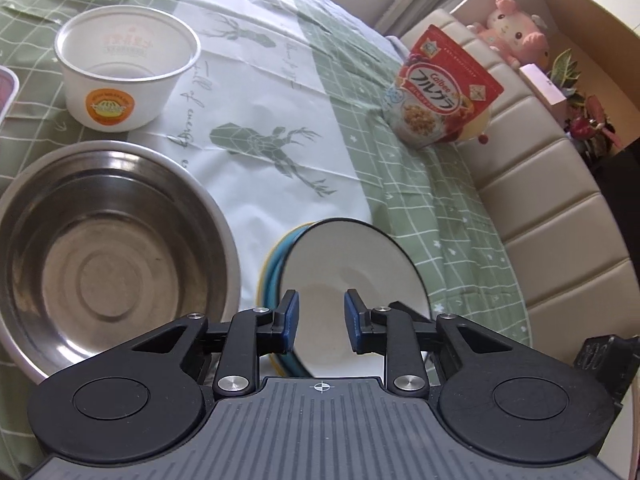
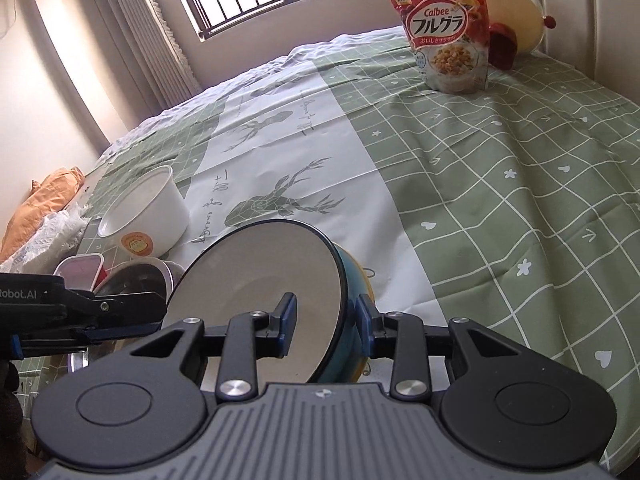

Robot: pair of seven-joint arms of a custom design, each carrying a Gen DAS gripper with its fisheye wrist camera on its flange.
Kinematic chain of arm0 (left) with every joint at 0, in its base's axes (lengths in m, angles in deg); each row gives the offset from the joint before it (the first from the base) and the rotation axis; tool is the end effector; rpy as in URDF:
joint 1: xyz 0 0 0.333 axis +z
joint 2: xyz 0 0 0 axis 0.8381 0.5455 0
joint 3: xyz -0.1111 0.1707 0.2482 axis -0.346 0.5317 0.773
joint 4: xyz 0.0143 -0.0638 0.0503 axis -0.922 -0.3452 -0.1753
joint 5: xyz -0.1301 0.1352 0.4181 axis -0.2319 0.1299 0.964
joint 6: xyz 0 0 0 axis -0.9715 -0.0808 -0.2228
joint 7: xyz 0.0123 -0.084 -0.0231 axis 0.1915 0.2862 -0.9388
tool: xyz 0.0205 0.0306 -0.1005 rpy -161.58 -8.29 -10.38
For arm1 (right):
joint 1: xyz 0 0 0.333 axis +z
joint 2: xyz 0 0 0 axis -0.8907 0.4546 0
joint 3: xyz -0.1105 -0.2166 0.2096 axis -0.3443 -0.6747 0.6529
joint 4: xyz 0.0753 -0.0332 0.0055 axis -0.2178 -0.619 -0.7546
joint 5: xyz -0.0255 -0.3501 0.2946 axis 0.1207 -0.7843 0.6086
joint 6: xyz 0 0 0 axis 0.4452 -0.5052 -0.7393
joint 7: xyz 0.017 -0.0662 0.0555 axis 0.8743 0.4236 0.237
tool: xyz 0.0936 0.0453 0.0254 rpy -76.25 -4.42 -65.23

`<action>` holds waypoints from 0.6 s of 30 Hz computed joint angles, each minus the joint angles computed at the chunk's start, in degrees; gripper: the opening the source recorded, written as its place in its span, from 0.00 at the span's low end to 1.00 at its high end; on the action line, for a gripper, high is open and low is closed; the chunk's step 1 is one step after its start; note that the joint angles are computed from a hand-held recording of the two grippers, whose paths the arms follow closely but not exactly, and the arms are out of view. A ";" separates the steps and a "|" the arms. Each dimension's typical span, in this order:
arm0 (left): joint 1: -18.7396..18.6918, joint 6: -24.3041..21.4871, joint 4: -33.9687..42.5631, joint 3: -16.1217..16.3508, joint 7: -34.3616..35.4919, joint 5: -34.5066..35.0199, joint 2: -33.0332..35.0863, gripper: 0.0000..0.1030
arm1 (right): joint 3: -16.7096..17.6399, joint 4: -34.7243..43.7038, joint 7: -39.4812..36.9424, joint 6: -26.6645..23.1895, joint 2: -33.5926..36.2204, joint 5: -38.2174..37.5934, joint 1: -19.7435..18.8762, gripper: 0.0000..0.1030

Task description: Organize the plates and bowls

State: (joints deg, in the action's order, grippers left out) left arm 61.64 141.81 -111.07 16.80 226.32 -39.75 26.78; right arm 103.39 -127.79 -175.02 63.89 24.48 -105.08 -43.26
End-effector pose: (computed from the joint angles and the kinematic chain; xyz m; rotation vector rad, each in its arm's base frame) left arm 0.5157 0.0045 0.3749 1.4094 -2.2469 1.0999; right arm 0.3463 0.2801 0.3328 -1.0367 2.1523 -0.6562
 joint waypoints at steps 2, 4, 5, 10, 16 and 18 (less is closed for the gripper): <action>0.05 -0.04 0.21 0.37 0.37 -1.63 0.42 0.25 | 0.45 0.78 -2.63 -3.33 -0.60 1.82 0.86 0.32; 0.48 0.02 1.14 0.94 0.12 -4.29 1.75 0.25 | 1.05 2.11 -5.21 -7.68 -0.99 3.40 1.53 0.32; 0.84 0.49 1.69 1.19 -0.02 -5.90 2.50 0.25 | 1.12 2.89 -6.34 -9.26 -0.89 3.80 1.70 0.33; 3.53 3.42 7.84 1.59 -2.33 -11.97 9.08 0.25 | -1.46 9.59 -13.85 -9.42 4.04 3.81 1.08 0.42; 6.34 12.28 19.64 -0.93 -5.65 -14.93 19.18 0.26 | -6.68 22.68 -26.98 -0.34 16.24 6.65 0.06 0.43; 6.66 15.03 24.87 -2.14 -10.29 -11.52 23.57 0.26 | -8.38 27.45 -31.23 2.48 20.71 9.92 -0.06 0.46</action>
State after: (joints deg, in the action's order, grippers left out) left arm 68.31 156.84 -86.20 14.66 216.02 -51.27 50.35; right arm 95.00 -100.33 -206.25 66.37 45.19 -95.17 -43.32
